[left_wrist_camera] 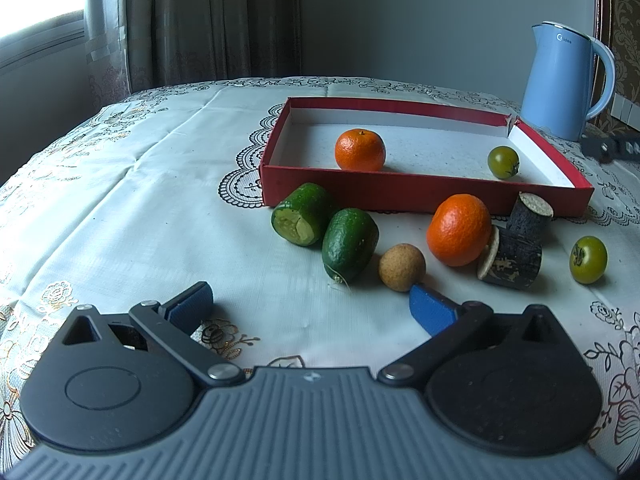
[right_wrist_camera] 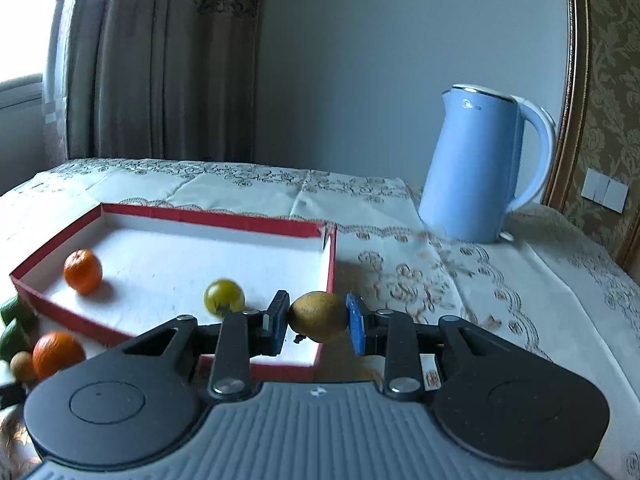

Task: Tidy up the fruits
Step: 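Carry the brown fruit into the red tray and open the right gripper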

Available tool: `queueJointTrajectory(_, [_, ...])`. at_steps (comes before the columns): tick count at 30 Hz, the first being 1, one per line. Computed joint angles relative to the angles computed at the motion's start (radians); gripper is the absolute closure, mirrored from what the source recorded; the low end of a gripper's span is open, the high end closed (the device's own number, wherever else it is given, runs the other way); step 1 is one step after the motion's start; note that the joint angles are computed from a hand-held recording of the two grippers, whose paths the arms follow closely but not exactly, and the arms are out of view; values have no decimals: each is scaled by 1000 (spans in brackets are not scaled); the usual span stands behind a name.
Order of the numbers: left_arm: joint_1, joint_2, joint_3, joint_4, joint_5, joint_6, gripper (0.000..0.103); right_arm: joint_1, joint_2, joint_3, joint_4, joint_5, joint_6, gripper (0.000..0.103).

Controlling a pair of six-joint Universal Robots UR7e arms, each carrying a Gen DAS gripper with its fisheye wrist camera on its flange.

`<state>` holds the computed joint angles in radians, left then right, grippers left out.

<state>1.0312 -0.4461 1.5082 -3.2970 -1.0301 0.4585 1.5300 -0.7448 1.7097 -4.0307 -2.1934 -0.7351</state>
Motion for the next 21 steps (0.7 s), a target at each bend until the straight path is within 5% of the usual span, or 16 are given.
queueJointTrajectory(21, [0, -1, 0, 1, -1, -1, 0, -38, 100, -267, 341, -57, 58, 72])
